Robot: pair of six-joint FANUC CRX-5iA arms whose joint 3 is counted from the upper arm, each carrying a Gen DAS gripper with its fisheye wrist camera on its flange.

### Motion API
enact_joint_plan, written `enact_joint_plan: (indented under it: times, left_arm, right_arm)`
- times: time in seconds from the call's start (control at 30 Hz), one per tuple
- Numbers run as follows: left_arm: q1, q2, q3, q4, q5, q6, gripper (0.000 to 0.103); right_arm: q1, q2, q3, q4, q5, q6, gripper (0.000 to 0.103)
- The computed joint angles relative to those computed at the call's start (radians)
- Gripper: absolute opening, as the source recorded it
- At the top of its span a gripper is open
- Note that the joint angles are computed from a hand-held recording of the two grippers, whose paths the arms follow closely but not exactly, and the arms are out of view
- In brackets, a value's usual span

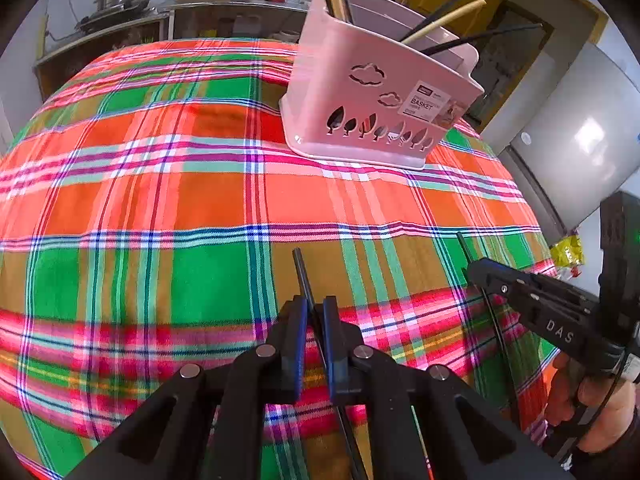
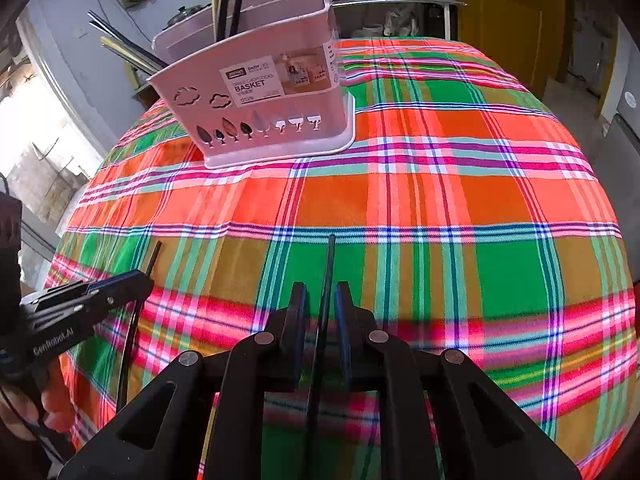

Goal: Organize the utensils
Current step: 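Carry both black chopsticks into the pink basket and open both tools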

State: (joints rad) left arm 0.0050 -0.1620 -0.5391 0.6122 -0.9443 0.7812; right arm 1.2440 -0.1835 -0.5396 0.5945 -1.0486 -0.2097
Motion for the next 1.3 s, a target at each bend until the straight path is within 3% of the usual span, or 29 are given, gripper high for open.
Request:
enact_joint_plan:
  times: [0.33,0.53,1.0,1.3]
  left_arm:
    - [-0.048,0.027,0.049,-0.069,0.016,0.045,0.007]
    - [-0.043,0.041,0.063,-0.052,-0.008,0.039,0.005]
    - [0.029,-0.069,0.114,0.143,-0.095,-0.12,0.004]
    - [0.04,-0.093,0.17,0.222,-0.101,-0.166,0.004]
  right_arm:
    - [-0.045,0.03,0.048,-0.054,0.001,0.106,0.006]
    - [-0.043,0.005,0.029,-0.044,0.031,0.085,0.005]
    - [0.033,-0.05,0.085,0.16,-0.097,0.036,0.004]
    - [0.071,-0.052,0.139,0.328,-0.181,0.027,0.004]
